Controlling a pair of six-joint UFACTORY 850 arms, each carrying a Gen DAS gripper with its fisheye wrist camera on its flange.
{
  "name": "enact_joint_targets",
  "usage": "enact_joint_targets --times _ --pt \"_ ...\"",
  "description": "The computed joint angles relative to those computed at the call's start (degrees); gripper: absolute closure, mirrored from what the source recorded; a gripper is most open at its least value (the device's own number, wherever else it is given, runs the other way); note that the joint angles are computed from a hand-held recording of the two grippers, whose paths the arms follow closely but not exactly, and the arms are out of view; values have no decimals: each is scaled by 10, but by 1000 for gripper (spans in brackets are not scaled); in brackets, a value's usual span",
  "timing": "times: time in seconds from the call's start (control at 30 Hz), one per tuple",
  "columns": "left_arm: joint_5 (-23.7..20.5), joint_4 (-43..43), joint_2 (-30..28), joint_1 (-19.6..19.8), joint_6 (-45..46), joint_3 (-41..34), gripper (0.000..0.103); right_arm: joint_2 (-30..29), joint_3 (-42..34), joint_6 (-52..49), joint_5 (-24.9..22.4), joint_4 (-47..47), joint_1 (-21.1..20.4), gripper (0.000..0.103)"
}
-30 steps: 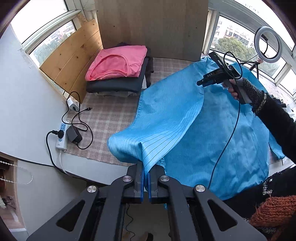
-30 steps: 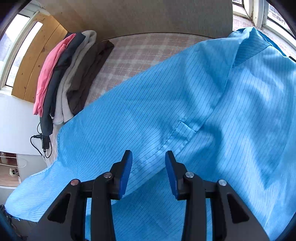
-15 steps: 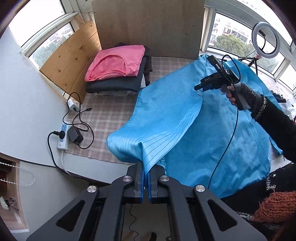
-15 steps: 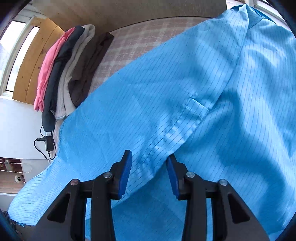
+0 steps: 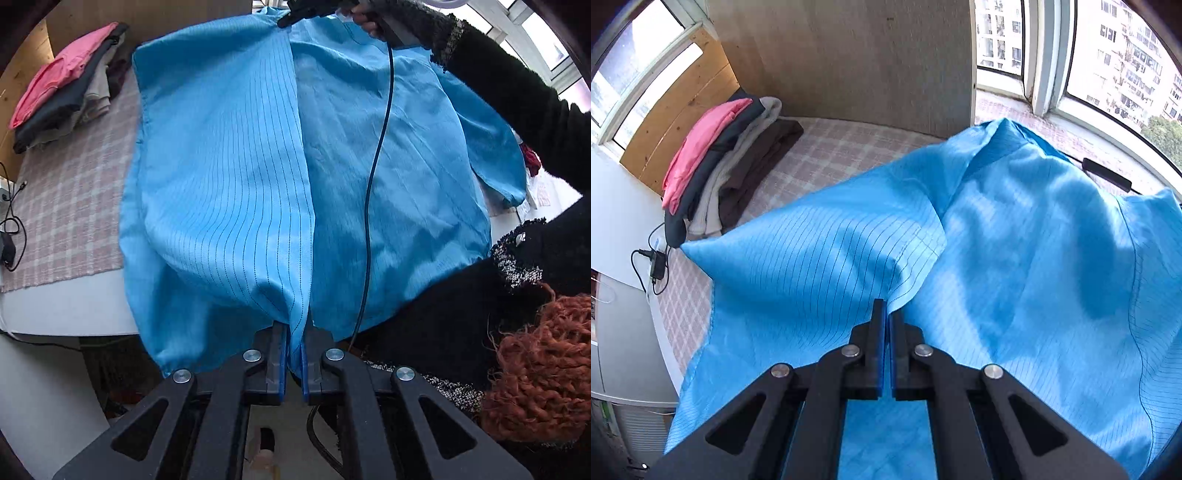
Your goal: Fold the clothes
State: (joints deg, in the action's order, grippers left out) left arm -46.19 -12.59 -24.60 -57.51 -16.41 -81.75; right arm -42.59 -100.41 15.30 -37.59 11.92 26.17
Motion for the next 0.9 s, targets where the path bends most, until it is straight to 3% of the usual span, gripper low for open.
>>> enact_joint_targets --times 0.1,0.23,0.27,0.33,0.43,0.7,0.73,0.77,0.8,0.9 --pt "21 -79 1 -12 40 37 86 -19 6 -48 -91 18 2 97" --pt "73 -62 81 -4 -50 130 74 12 35 -43 -56 -27 16 92" --pt "85 -38 102 0 -95 153 71 12 31 -51 -57 -23 17 85" --pt "102 8 129 11 -180 182 71 8 19 -57 -62 -26 21 82" --pt "141 33 151 23 -225 208 69 -6 -1 -59 -72 -49 36 82" --pt "183 -40 62 54 -126 180 66 -44 -46 -82 -104 -53 54 82" --pt "185 -61 56 56 -107 178 71 -47 -50 -83 -106 -55 55 82" --pt "183 -79 51 58 -92 176 93 -47 -50 -85 -105 -57 55 82" --pt "180 -96 47 59 -78 173 103 -46 -50 -87 -103 -60 55 82" --pt "182 -93 82 50 -87 183 102 -47 -54 -91 -104 -71 55 83"
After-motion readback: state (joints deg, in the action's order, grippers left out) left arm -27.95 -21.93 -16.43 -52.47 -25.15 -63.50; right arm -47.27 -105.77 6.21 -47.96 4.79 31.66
